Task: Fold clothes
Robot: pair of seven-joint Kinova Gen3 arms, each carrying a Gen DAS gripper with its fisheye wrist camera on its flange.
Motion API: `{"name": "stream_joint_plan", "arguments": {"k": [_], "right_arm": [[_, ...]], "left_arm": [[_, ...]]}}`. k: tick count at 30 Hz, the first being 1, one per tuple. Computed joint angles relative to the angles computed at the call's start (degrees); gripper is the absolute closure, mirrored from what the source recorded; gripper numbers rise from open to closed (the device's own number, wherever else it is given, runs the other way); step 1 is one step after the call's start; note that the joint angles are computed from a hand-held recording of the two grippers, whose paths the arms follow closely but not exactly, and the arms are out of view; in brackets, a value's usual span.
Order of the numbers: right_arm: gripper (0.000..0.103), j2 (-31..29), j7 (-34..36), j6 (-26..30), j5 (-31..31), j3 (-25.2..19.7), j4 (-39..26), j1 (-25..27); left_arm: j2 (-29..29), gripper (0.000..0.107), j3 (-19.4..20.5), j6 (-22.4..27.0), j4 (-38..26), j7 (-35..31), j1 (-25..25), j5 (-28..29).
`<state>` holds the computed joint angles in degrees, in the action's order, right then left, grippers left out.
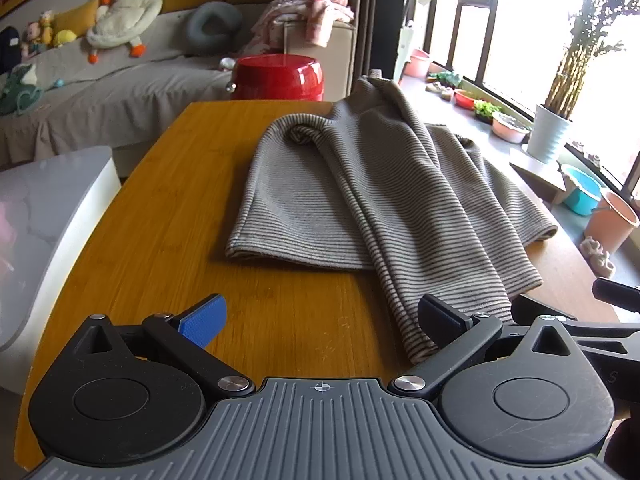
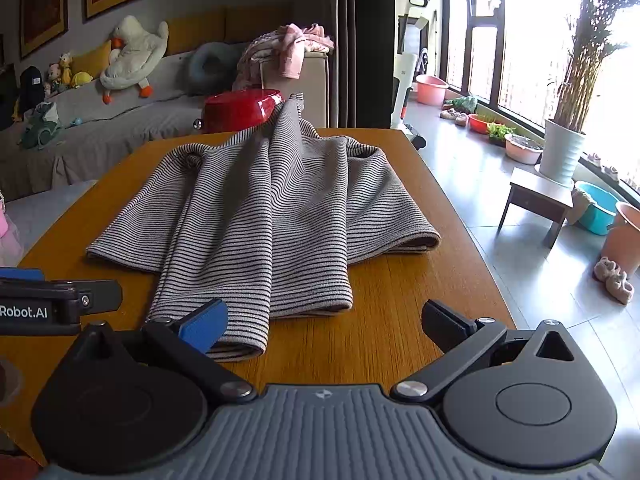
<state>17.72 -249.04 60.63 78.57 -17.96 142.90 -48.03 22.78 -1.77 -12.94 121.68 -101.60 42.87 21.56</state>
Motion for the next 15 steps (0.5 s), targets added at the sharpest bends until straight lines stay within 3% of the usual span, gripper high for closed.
{"name": "stream_joint_plan", "arguments": {"k": [15], "right_arm": [[0.0,-0.25,1.17,-0.39,1.07,0.26,-0.44,1.17]], "left_arm": [[0.03,0.004,0.3,0.46,-0.46,-0.33,-0.36,-0.9]]}}
